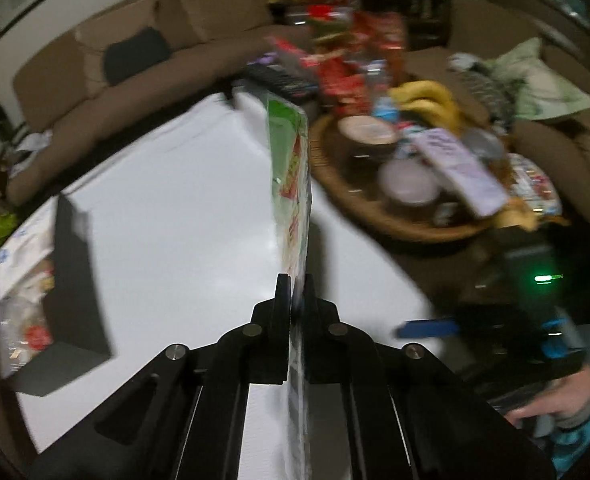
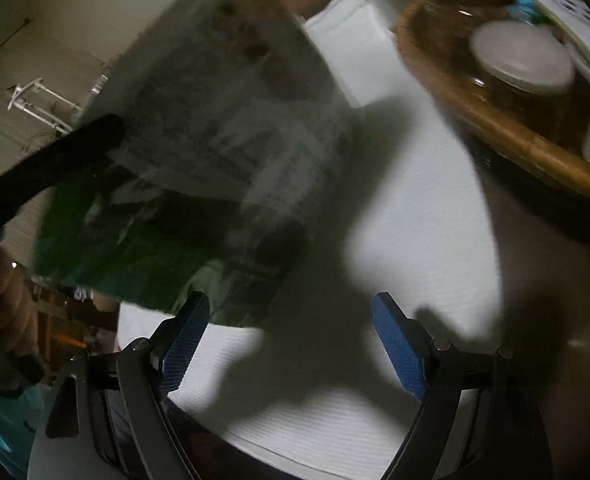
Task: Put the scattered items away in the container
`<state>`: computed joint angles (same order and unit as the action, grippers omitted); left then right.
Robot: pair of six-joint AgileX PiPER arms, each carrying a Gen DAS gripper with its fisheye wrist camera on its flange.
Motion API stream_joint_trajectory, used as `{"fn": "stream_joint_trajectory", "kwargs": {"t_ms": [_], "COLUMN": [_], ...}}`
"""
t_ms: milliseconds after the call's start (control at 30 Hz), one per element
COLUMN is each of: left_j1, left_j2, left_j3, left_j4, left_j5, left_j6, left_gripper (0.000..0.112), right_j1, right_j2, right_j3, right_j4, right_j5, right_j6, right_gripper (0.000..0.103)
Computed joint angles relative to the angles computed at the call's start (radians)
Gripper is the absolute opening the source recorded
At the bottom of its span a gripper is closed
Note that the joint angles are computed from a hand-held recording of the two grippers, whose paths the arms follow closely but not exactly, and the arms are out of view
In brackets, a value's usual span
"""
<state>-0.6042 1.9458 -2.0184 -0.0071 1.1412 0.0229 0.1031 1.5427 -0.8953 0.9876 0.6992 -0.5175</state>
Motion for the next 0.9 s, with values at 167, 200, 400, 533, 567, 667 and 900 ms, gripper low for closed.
{"fn": "stream_joint_trajectory", "kwargs": {"t_ms": [167, 200, 400, 533, 567, 667, 900], "left_j1": [0.057, 0.075, 0.180, 0.054, 0.021, -0.045, 0.068], "left_j2": [-0.102, -0.139, -0.208, -0.189, -0.176, -0.157, -0.207], "left_j3": [0.171, 0.230, 0.471, 0.512, 0.513, 0.543, 0.653], "left_j4": [-0.210, -0.234, -0.505, -0.480, -0.465, -0.425, -0.642], "left_j5": [-0.084, -0.119, -0.247, -0.311, -0.313, -0.320, -0.257], "left_j6": [0.047, 0.057, 0.198, 0.198, 0.191, 0.179, 0.358], "left_gripper": [0.012, 0.012, 0.023, 0.023, 0.023, 0.023, 0.047], "right_j1": [-0.132, -0.168, -0.338, -0.345, -0.343, -0.321, -0.264], "right_j2": [-0.008, -0.008, 0.038, 0.067, 0.065, 0.087, 0.201], "right_j3": [0.083, 0.101, 0.119, 0.078, 0.066, 0.045, 0.029], "right_j4": [0.124, 0.170, 0.404, 0.496, 0.502, 0.531, 0.508], "right_j5": [0.093, 0.127, 0.346, 0.397, 0.388, 0.365, 0.296], "right_j6": [-0.162, -0.211, -0.387, -0.380, -0.373, -0.367, -0.345], "right_gripper": [0.086, 0.086, 0.094, 0.096, 0.097, 0.097, 0.076]}}
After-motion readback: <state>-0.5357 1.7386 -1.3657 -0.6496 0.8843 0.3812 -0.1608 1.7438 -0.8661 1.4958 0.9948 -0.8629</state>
